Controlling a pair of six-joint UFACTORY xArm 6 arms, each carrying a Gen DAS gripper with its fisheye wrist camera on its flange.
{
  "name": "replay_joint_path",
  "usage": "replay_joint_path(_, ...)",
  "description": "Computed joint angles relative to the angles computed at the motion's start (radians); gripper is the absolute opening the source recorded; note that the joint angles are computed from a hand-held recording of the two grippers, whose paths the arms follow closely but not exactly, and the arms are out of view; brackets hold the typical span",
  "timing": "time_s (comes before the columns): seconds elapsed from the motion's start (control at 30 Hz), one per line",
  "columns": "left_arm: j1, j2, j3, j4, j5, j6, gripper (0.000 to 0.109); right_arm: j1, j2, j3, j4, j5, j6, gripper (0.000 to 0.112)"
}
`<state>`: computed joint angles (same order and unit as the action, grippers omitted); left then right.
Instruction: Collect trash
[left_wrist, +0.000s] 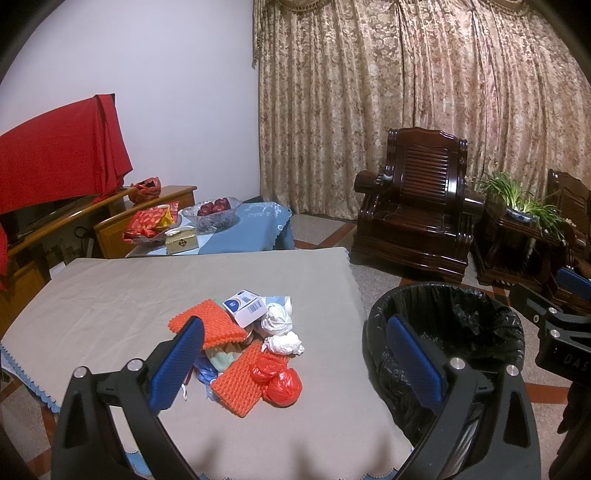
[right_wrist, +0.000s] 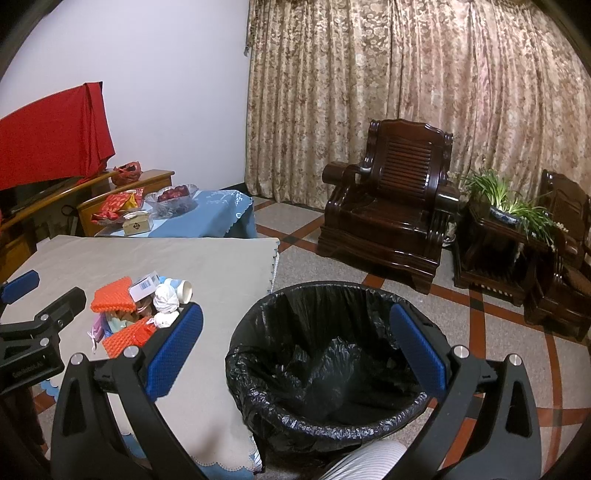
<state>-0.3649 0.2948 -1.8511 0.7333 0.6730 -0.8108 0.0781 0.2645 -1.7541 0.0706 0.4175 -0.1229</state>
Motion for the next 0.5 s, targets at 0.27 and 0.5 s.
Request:
replay_joint_path(0.27,0.0,0.001,-0.002,-0.002,0.003,0.002,0.097,-0.001,-0.002,0.004,0.002,-0.002,-0.002,0.098)
replay_joint_path(0.5,0.0,0.002,-0.003,-0.004,0.003,0.003,0.097,0.0,0.0,0.0,0.0,0.001,0.001,0.098)
